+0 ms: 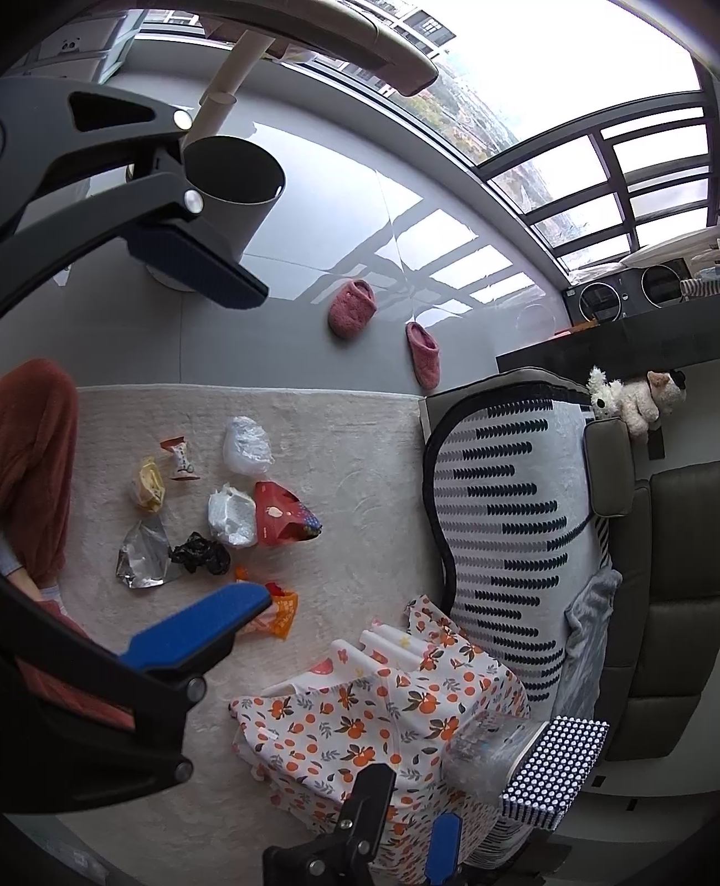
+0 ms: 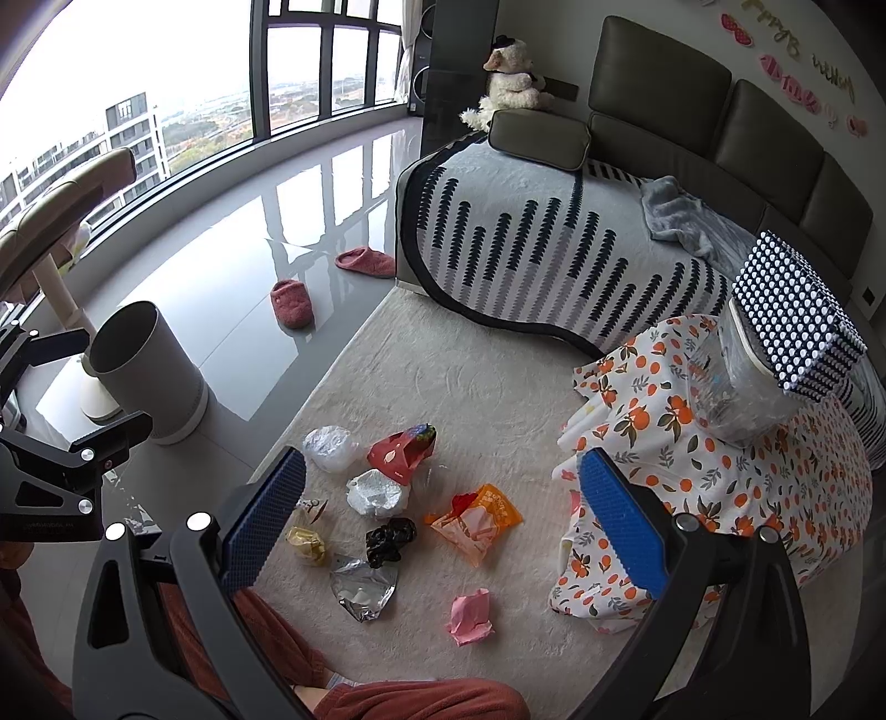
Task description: Collect trash
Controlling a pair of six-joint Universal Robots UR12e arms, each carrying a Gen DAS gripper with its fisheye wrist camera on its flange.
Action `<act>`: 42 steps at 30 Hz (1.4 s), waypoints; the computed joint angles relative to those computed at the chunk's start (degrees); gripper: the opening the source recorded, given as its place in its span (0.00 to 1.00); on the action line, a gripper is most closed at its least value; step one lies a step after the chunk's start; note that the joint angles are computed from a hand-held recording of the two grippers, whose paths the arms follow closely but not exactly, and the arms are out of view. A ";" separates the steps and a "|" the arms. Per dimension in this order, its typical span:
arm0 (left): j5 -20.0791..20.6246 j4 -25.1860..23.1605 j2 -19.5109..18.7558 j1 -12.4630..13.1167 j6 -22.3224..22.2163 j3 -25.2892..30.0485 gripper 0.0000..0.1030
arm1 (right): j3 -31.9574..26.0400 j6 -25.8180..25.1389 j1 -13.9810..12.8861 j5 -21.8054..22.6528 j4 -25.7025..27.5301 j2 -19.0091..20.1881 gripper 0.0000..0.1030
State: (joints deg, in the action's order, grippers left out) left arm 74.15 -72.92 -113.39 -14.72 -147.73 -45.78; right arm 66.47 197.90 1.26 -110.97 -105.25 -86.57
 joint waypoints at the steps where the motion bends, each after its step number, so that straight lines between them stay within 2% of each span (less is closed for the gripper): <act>1: -0.02 0.04 0.02 0.01 0.00 -0.04 0.96 | -0.01 0.07 0.01 0.02 0.05 0.00 0.93; 42: -0.03 0.81 0.68 0.29 0.07 -1.26 0.96 | -0.07 0.79 0.95 0.16 0.87 0.13 0.93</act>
